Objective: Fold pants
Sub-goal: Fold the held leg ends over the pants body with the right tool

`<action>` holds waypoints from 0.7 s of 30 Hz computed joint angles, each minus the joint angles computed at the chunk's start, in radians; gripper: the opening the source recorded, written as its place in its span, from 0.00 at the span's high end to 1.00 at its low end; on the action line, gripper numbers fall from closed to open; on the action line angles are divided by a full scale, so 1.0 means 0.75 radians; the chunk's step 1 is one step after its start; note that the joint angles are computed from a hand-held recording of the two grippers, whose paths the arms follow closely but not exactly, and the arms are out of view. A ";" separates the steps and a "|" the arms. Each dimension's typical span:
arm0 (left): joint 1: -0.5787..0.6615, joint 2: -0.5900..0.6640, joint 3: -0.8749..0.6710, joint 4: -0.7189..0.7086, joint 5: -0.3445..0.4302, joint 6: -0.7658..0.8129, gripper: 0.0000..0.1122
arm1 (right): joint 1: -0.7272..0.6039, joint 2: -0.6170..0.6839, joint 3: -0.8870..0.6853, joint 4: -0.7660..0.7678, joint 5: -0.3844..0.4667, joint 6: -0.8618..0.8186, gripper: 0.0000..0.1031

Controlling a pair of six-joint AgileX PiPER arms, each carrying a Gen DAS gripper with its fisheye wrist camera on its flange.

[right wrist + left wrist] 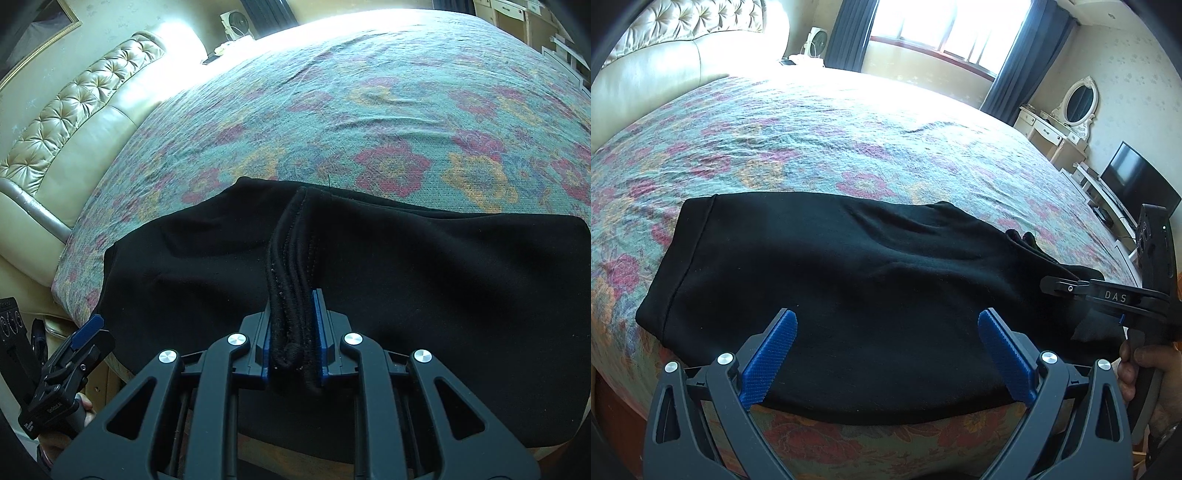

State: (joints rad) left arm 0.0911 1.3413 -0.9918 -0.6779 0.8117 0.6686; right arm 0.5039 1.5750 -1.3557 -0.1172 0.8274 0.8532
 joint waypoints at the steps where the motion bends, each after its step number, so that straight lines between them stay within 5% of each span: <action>1: -0.002 0.000 0.000 0.001 -0.001 -0.002 0.13 | 0.007 0.005 -0.002 -0.007 0.001 0.000 0.80; 11: -0.006 0.010 0.008 0.011 -0.006 0.007 0.13 | 0.040 0.007 0.078 0.083 -0.141 0.004 0.56; 15: -0.001 0.016 0.006 0.006 -0.005 0.015 0.13 | 0.066 0.009 0.111 0.142 -0.226 -0.034 0.39; 21: 0.003 0.023 0.006 0.013 -0.010 0.009 0.13 | 0.072 -0.175 0.267 0.199 -0.351 -0.037 0.37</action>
